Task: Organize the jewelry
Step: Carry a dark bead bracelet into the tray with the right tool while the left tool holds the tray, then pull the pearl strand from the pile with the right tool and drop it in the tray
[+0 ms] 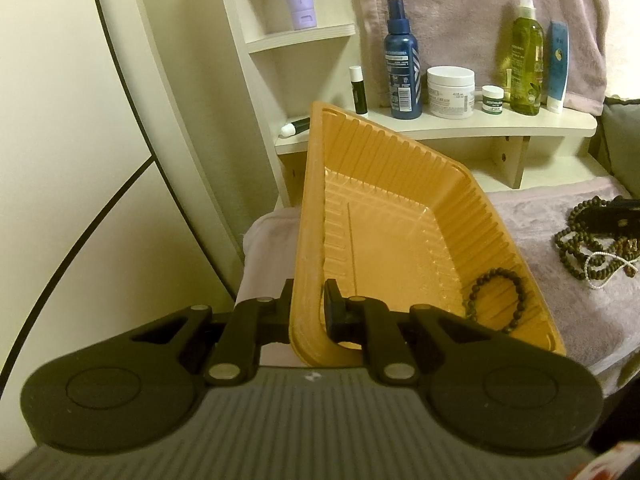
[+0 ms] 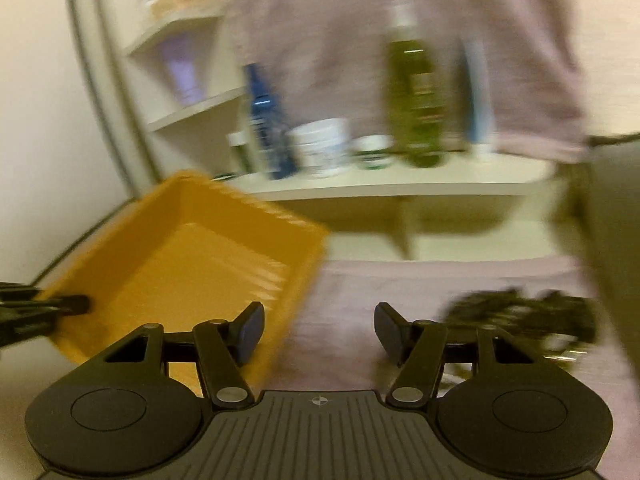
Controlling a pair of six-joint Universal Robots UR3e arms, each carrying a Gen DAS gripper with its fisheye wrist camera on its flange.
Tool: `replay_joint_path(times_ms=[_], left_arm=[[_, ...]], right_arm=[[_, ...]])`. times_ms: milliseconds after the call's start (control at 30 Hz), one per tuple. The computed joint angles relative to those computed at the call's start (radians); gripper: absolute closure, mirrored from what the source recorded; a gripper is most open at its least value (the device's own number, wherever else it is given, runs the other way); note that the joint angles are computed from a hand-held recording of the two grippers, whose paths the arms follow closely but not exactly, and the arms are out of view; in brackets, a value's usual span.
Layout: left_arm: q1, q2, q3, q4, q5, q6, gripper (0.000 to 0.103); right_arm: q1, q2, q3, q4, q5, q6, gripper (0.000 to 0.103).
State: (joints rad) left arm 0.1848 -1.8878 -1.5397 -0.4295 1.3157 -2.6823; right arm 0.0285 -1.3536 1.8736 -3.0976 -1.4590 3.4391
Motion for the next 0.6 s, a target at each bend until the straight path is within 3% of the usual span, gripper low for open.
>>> replay_joint_path(times_ms=[133, 333, 533, 600], left_arm=[[-0.001, 0.0, 0.001, 0.001, 0.003, 0.0, 0.091], [-0.008, -0.005, 0.009, -0.002, 0.015, 0.0, 0.091], [-0.016, -0.01, 0.015, -0.001, 0.032, 0.0, 0.091], [-0.02, -0.012, 0.017, -0.002, 0.039, 0.001, 0.091]], right_arm=[[-0.072, -0.11, 0.164, -0.014, -0.073, -0.039, 0.042], [-0.177, -0.225, 0.347, -0.024, -0.1, -0.09, 0.042], [-0.214, -0.222, 0.394, -0.065, -0.099, -0.137, 0.042], [-0.211, -0.203, 0.386, -0.074, -0.082, -0.155, 0.047]])
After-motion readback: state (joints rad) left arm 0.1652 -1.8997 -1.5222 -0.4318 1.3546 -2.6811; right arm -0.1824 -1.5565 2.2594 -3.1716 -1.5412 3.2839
